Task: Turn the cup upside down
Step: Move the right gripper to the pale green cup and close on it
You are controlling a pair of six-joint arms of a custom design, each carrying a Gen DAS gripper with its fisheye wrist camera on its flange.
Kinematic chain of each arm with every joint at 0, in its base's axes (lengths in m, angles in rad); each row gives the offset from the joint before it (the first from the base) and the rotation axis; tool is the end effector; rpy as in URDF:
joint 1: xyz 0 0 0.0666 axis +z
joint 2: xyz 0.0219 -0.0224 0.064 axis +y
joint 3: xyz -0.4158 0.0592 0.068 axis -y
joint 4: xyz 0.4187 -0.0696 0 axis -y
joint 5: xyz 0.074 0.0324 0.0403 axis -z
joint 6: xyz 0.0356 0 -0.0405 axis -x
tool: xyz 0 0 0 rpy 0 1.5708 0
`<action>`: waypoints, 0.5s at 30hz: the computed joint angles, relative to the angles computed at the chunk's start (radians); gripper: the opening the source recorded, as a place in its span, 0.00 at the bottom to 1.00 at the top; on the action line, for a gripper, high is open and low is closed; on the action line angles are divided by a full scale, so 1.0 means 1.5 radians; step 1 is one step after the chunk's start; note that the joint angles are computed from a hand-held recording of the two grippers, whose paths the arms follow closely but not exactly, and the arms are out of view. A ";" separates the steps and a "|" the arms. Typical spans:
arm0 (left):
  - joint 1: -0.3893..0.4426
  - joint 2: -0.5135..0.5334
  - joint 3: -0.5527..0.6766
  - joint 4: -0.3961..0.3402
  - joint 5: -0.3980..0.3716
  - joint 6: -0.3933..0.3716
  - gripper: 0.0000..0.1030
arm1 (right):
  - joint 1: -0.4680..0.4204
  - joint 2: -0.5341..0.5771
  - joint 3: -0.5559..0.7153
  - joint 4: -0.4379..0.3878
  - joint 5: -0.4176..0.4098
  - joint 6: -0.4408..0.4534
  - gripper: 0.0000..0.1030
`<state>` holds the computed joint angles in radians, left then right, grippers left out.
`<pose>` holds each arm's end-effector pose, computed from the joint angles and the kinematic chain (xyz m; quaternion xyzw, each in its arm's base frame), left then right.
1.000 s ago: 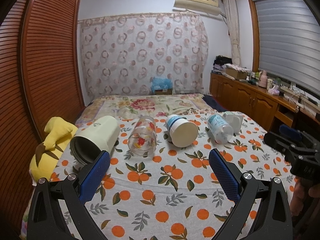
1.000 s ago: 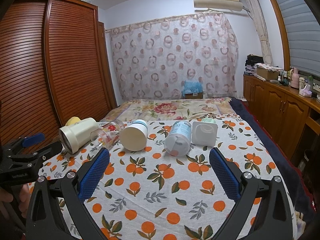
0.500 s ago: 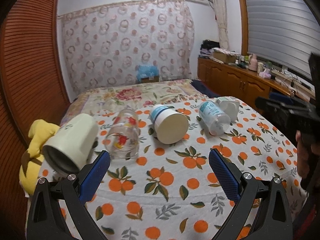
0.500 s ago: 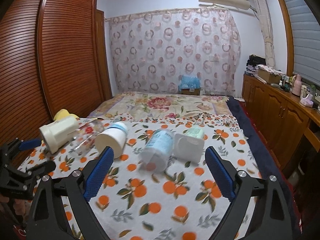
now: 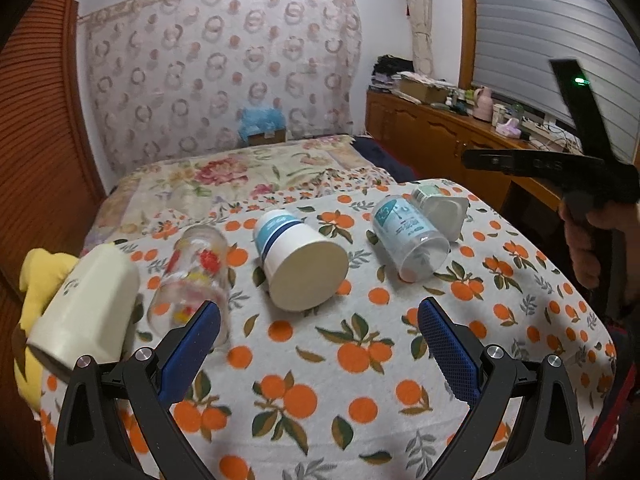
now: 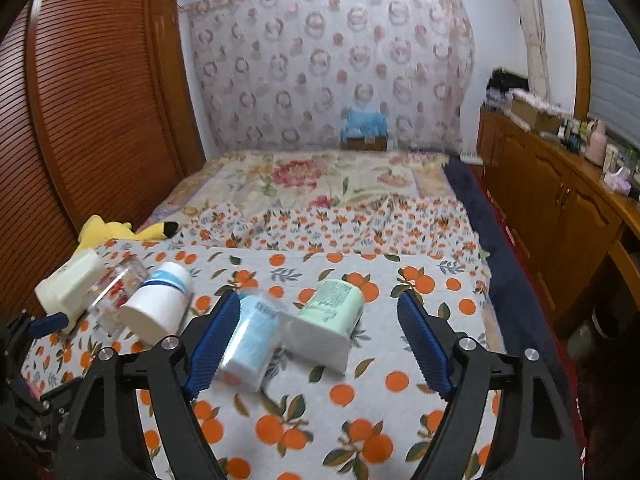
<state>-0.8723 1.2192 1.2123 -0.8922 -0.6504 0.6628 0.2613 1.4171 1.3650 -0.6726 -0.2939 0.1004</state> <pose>0.2893 -0.3117 0.4613 -0.0112 0.9008 0.0002 0.4342 0.5040 0.1450 0.4583 -0.2214 0.8765 0.1657 0.3941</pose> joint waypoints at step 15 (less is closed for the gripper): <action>0.053 0.028 0.029 0.013 0.105 -0.034 0.92 | 0.009 0.197 0.206 -0.222 0.015 -0.032 0.67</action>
